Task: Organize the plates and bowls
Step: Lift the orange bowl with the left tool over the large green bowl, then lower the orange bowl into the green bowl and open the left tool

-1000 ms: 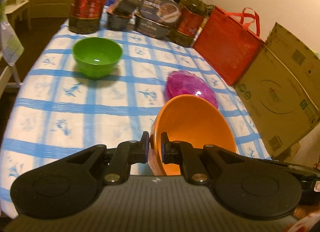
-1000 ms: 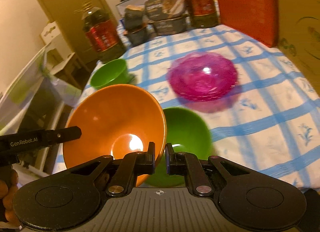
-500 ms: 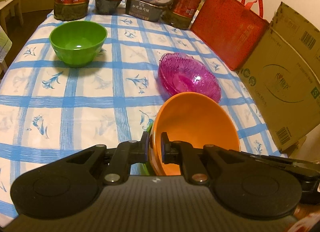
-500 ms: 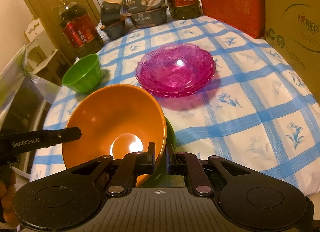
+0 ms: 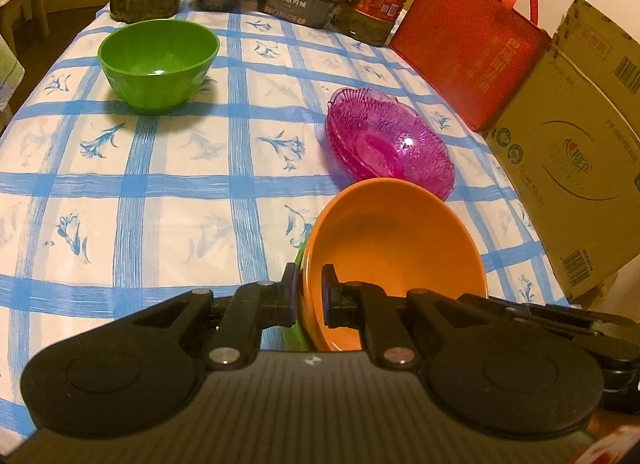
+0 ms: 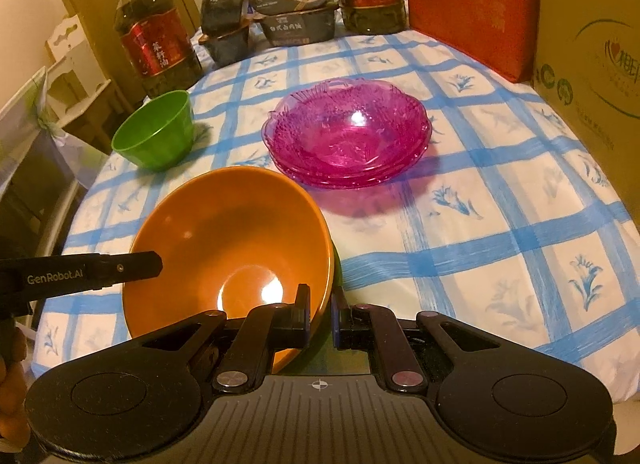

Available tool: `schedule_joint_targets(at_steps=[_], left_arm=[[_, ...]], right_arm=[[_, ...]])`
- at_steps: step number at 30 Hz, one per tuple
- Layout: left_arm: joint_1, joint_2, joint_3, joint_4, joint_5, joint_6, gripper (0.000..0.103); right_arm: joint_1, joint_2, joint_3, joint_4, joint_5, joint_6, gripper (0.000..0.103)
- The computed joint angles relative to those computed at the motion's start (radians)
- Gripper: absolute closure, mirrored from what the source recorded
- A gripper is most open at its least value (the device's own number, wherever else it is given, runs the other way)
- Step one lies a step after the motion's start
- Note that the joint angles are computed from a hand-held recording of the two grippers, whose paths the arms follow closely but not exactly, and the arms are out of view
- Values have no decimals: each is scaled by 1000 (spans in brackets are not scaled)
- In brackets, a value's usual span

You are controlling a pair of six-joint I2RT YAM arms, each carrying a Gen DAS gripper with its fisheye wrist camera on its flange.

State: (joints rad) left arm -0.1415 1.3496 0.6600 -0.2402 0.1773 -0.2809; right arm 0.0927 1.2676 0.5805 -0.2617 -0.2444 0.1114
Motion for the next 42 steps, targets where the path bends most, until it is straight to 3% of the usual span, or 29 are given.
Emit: schedule_joint_targets(at_steps=[12, 13, 14, 16, 23, 25, 35, 42], left_arm=[[10, 8, -17, 26, 18, -18, 93], [14, 5, -18, 25, 21, -20, 93], [16, 0, -19, 25, 19, -22, 93], [18, -10, -24, 28, 13, -24, 93], [30, -78, -49, 16, 20, -45, 91], [31, -112, -60, 6, 18, -54, 84], [39, -283, -114, -106, -6, -70, 78], [33, -421, -164, -186, -42, -72, 62]], right_arm=[[4, 19, -4, 27, 15, -11, 89], [-3, 18, -6, 32, 0, -10, 81], [-10, 13, -11, 40, -14, -5, 65], [-17, -11, -24, 54, -18, 10, 50], [-58, -77, -42, 41, -45, 22, 50], [-67, -102, -49, 27, -54, 22, 50], [-79, -212, -75, -74, -79, 17, 49], [-64, -300, -102, -141, -78, 15, 43]])
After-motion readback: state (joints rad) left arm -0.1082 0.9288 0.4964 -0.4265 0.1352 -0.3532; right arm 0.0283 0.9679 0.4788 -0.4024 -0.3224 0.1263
